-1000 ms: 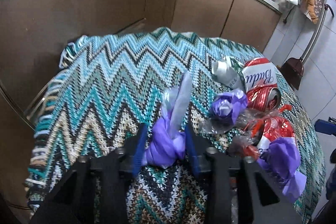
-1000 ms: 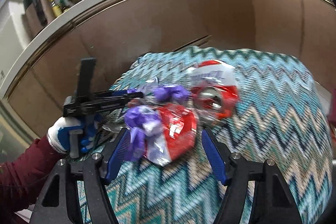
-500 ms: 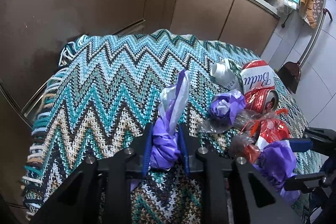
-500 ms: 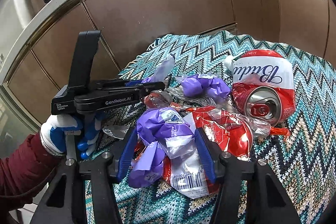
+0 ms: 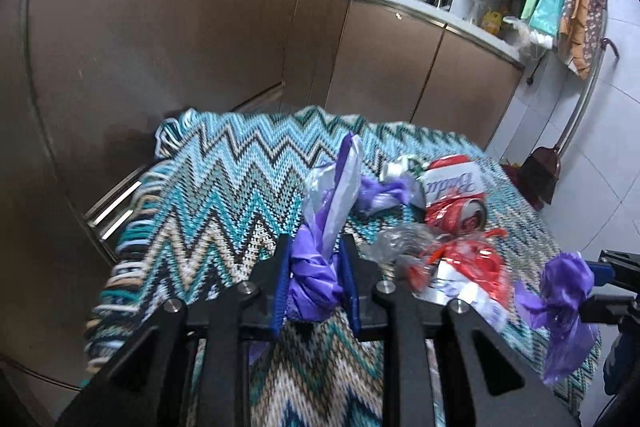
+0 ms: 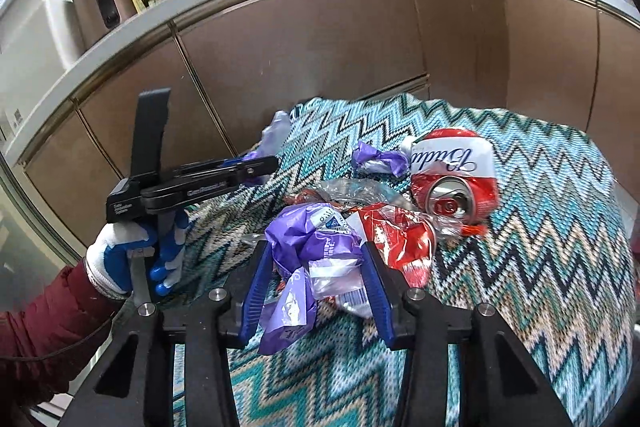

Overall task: Collect trash
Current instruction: 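Carry both purple wrappers to the white bin and open both grippers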

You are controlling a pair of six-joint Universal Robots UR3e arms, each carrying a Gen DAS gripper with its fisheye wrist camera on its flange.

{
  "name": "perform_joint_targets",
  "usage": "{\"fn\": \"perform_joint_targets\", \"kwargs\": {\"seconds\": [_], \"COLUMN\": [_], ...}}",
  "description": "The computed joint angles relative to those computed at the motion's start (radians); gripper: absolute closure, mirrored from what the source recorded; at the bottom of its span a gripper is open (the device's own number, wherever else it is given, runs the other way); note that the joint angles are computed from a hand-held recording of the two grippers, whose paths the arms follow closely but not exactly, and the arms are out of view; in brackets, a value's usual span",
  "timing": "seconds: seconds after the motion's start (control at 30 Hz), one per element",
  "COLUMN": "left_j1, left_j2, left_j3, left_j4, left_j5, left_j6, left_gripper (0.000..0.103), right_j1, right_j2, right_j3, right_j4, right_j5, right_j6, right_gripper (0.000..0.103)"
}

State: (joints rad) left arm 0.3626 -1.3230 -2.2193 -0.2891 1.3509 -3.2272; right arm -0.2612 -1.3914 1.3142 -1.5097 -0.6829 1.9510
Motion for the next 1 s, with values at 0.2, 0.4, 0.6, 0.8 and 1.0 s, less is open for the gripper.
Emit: {"fn": "perform_joint_targets", "kwargs": {"seconds": [0.2, 0.4, 0.6, 0.8, 1.0], "left_j1": [-0.032, -0.191, -0.438, -0.654, -0.784], "left_j2": [0.208, 0.228, 0.007, -0.324, -0.781], "left_j3": [-0.015, 0.05, 0.243, 0.591, 1.182], "left_j4": [-0.133, -0.163, -0.113, -0.156, -0.331], "left_j5": [0.017, 0.089, 0.19, 0.261, 0.206], "left_j6": [0.0, -0.063, -0.146, -0.17, -0.139], "left_gripper": [0.081, 0.081, 0.081, 0.081, 0.081], "right_j1": [-0.1, -0.25, -0.412, -0.56, -0.687], "right_j2": [-0.107, -0.155, -0.107, 0.006, 0.103], "right_j3": [0.026, -0.053, -0.199, -0.306, -0.293], "right_j4": [0.159, 0.453, 0.731, 0.776, 0.453], "right_j5": [0.055, 0.11, 0.151, 0.188, 0.232], "right_j6": [-0.117, -0.313, -0.492, -0.5, -0.291], "right_gripper": [0.061, 0.061, 0.061, 0.061, 0.061]}}
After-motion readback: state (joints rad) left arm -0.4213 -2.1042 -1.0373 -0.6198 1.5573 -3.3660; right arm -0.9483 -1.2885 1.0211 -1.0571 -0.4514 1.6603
